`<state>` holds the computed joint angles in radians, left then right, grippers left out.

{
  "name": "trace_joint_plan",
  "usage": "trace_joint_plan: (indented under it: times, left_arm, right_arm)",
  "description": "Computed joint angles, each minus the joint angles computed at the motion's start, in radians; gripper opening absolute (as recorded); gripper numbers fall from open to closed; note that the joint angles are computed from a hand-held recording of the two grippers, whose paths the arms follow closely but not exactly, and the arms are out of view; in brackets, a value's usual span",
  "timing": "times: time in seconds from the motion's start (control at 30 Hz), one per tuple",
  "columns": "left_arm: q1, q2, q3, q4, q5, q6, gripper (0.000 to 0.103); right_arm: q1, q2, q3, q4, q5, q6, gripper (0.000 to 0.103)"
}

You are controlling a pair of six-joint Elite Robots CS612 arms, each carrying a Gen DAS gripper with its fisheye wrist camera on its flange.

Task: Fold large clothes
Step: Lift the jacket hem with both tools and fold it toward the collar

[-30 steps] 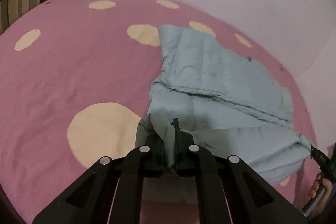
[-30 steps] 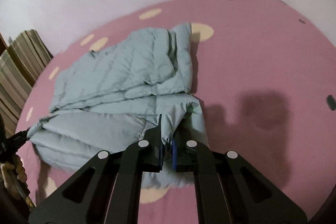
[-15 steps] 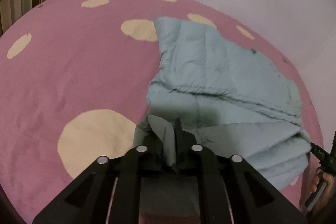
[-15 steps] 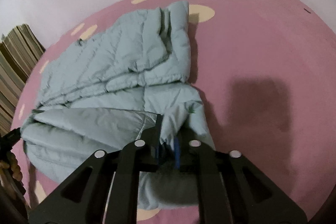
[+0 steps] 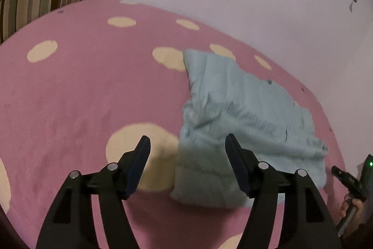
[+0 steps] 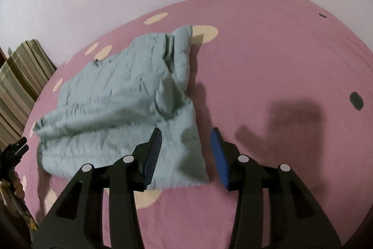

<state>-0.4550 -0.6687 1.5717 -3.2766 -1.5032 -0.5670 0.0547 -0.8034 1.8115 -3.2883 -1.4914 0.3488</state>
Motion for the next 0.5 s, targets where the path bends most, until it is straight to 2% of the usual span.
trace_joint_plan:
  times: [0.23,0.3,0.37,0.5]
  left_arm:
    - [0.004,0.024,-0.052,0.069,-0.026,0.089,0.066]
    - [0.007,0.033,-0.074,0.089,-0.037,0.115,0.066]
    - [0.013,0.046,-0.107,0.119,-0.064,0.139,0.066]
    - [0.022,0.07,-0.167,0.196,-0.128,0.181,0.066]
  right_arm:
    - [0.003,0.025,-0.046,0.022,0.032,-0.058,0.045]
    - [0.004,0.036,-0.073,0.041,0.036,-0.083,0.048]
    - [0.004,0.05,-0.101,0.056,0.044,-0.108,0.054]
    - [0.002,0.073,-0.15,0.103,0.063,-0.145,0.055]
